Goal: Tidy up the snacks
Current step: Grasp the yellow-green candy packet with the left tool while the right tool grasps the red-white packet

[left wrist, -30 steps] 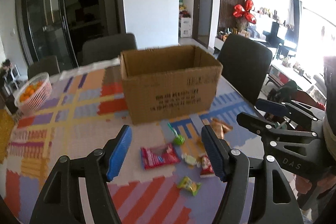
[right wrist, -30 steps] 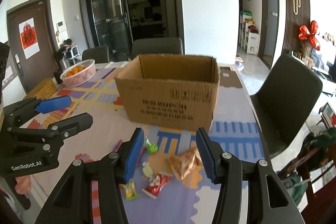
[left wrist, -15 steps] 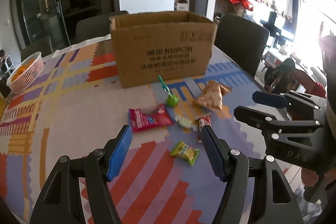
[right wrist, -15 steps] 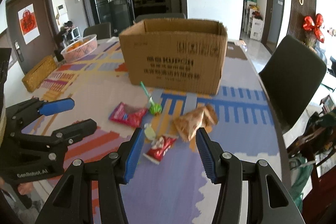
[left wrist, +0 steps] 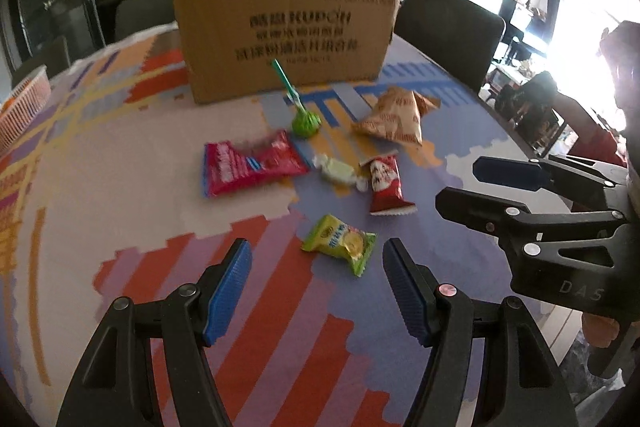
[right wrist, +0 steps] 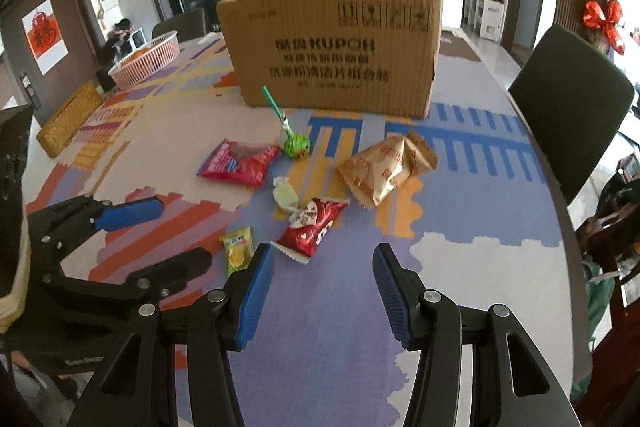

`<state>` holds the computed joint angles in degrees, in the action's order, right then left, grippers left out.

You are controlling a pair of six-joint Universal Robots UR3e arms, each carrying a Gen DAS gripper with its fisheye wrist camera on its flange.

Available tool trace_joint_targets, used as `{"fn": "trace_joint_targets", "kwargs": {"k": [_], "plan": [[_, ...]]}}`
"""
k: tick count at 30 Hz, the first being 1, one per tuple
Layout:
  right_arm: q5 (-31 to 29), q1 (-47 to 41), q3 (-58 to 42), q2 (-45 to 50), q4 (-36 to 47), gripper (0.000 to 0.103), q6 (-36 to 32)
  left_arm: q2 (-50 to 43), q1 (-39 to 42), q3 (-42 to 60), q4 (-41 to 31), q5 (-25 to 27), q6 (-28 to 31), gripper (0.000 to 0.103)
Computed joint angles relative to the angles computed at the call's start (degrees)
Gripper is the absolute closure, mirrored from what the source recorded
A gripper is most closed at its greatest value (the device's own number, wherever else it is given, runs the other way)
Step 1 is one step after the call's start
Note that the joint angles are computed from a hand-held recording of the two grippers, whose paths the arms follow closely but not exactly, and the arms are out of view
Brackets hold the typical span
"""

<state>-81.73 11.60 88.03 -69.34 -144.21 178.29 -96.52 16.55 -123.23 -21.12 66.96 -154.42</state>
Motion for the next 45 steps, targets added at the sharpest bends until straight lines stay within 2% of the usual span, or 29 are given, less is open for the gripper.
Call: {"fn": "trace_joint_targets", "kwargs": {"k": [10,17,24,27,41,45], "plan": [[-0.23,-0.17,-1.51,2.45,1.84,0.05,0.81,-6.53,-2.71,3.32,1.44,2.2,-0.1,0.041],[0.02,-0.22,-3.13,4.05,2.56,0.05,1.28,-9.33,-2.56,6.04,0.43,1.07,-1.03,0.046],[0.6,-0.23,-5.78,6.23,3.43,0.05,2.17,-9.75,-1.66,5.83,1.73,0.96,-1.68,0.067],[0.52,0.16,-7.35,7.43,3.74,0.05,2.34,-9.34,-0.54,5.56,0.99,-0.38,-2.0,0.071],[-1.0,2.1,-16.43,14.77,6.54,0.052,3.84,-8.43,1.57,5.09,1.56,-1.41,-3.93,0.075],[-0.97,2.52,-18.88,16.59,7.57,0.058,4.03,-8.34,1.62,5.26,1.56,-1.41,-4.25,0.075]]}}
